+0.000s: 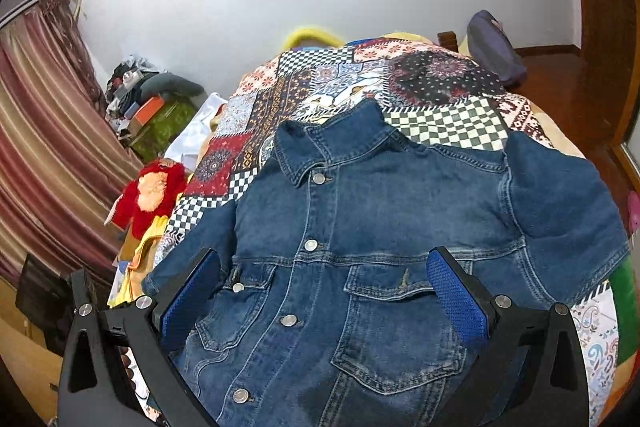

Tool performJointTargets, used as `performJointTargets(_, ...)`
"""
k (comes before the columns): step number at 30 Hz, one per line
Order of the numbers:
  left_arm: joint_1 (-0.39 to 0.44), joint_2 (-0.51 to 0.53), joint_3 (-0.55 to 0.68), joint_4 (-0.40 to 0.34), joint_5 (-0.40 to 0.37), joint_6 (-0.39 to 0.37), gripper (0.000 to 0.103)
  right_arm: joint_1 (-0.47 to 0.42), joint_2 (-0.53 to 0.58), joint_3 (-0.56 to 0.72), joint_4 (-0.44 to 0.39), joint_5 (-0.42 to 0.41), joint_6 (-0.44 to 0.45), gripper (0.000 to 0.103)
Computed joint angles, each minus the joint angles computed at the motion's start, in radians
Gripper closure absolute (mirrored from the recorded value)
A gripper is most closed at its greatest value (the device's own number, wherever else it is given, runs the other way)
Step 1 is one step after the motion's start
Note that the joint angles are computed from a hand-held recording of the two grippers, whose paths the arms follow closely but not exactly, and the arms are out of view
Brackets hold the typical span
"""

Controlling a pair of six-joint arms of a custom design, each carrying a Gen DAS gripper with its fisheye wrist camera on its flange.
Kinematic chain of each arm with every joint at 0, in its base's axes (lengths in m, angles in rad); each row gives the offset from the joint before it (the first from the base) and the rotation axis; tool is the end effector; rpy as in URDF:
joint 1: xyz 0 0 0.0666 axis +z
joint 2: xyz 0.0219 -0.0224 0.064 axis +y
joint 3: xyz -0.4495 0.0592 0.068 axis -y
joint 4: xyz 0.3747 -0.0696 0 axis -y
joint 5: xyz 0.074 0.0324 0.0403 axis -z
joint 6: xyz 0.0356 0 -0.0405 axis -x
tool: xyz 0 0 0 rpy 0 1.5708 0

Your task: Fold large clothes

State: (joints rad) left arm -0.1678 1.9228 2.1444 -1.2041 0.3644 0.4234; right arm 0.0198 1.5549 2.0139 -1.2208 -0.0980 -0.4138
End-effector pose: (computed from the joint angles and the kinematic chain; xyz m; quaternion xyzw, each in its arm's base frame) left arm 0.6541 -0.1241 0.5221 -0.0679 0.9402 -0.2490 0.2222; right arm 0.4975 0.0129 0.6715 0.1608 0.9042 0.1285 0.3742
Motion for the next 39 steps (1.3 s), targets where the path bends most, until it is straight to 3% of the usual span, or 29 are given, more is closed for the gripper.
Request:
performJointTargets(3, 0.039, -0.022, -0.077, 0.025, 0.005, 0.076, 0.037, 0.01, 0.008, 0.007, -0.003, 0.002, 0.003, 0.0)
performJointTargets(7, 0.061, -0.031, -0.154, 0.057, 0.067, 0.147, 0.037, 0.024, 0.021, 0.02, -0.012, 0.02, 0.015, 0.0)
performJointTargets(12, 0.065, -0.004, -0.178, 0.084, 0.176, 0.192, 0.037, 0.026, 0.032, 0.032, -0.024, -0.004, -0.003, 0.0)
performJointTargets(14, 0.061, 0.011, -0.171, 0.12, 0.184, 0.221, 0.035, 0.026, 0.034, 0.036, -0.028, -0.006, -0.008, 0.0)
performJointTargets(16, 0.056, 0.026, -0.155, 0.144, 0.17, 0.238, 0.027, 0.029, 0.036, 0.038, -0.03, 0.004, -0.005, 0.0)
performJointTargets(21, 0.05, 0.042, -0.142, 0.222, 0.04, 0.399, 0.027, 0.025, 0.031, 0.031, -0.03, 0.001, -0.025, 0.0)
performJointTargets(23, 0.044, 0.046, -0.129, 0.219, -0.027, 0.419, 0.038, 0.023, 0.028, 0.029, -0.033, 0.004, -0.023, 0.0)
performJointTargets(24, 0.035, 0.053, -0.112, 0.207, -0.061, 0.409, 0.043, 0.023, 0.027, 0.028, -0.034, 0.008, -0.018, 0.0)
performJointTargets(26, 0.014, 0.054, -0.077, 0.166, -0.175, 0.346, 0.065, 0.021, 0.023, 0.025, -0.036, 0.016, -0.008, 0.0)
performJointTargets(29, -0.021, 0.058, -0.014, 0.106, -0.329, 0.223, 0.076, 0.014, 0.013, 0.012, -0.028, 0.022, -0.006, 0.0)
performJointTargets(33, -0.052, 0.02, 0.03, 0.139, -0.451, 0.075, 0.08, -0.011, -0.005, -0.014, -0.005, 0.006, -0.045, 0.0)
performJointTargets(36, -0.069, 0.0, 0.091, 0.169, -0.467, -0.021, 0.08, -0.02, -0.012, -0.026, -0.002, 0.014, -0.039, 0.0)
performJointTargets(39, -0.098, 0.026, 0.226, 0.148, -0.489, -0.115, 0.08, -0.026, -0.022, -0.039, 0.01, 0.045, -0.028, 0.0)
